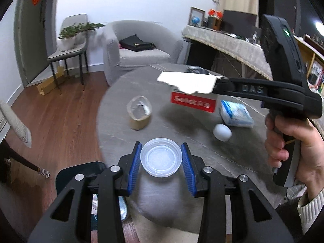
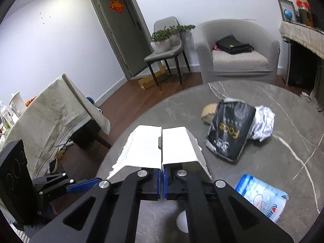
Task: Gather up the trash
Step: 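Carry the plastic lid over the teal bin and open the left tool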
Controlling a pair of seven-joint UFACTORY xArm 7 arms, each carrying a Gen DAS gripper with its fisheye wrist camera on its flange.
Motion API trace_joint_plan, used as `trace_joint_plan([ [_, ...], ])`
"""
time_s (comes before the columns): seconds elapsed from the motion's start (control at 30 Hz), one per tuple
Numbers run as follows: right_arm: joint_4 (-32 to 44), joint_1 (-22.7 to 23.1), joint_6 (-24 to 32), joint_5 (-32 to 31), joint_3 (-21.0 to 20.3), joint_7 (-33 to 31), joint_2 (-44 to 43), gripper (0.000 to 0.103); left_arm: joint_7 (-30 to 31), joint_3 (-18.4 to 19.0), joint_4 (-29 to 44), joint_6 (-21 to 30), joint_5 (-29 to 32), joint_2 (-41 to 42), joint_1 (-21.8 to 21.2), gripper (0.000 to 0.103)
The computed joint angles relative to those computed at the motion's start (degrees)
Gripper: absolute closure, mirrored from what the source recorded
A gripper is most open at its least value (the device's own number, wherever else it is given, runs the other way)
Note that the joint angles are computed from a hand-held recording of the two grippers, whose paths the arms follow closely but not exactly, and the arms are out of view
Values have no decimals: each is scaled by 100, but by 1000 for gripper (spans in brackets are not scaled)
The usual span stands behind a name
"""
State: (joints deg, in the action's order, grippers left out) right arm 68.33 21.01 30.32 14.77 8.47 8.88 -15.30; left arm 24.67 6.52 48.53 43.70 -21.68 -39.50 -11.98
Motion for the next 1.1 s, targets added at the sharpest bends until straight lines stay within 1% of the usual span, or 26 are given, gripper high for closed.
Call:
trace_joint_plan([
  [0.13,166,22,-109,-73,84,85,130,101,-59,105,26,-30,69,-27,181,61],
  [0.27,350,55,-218,-288,224,255,295,101,-170,201,19,4,215,-57,456,61],
  [0.43,721,136,-261,-741,437,552,629,101,-215,362,36,57,358,-9,740,61],
  [0.53,990,222,-213,-1139,577,798,880,101,-246,421,29,86,458,38,928,61],
  [0.67,1256,391,-211,-1401,633,975,1133,101,-241,500,1,136,603,136,1173,61],
  [0.83,1651,665,-158,-1763,716,1230,1537,102,-174,561,-74,231,695,257,1371,61],
  [0.9,1881,791,1,-1944,721,1303,1742,101,-149,571,-101,280,721,328,1437,61],
  [1.1,2326,1075,178,-1989,662,1300,2202,101,-95,544,-251,340,798,461,1621,61],
])
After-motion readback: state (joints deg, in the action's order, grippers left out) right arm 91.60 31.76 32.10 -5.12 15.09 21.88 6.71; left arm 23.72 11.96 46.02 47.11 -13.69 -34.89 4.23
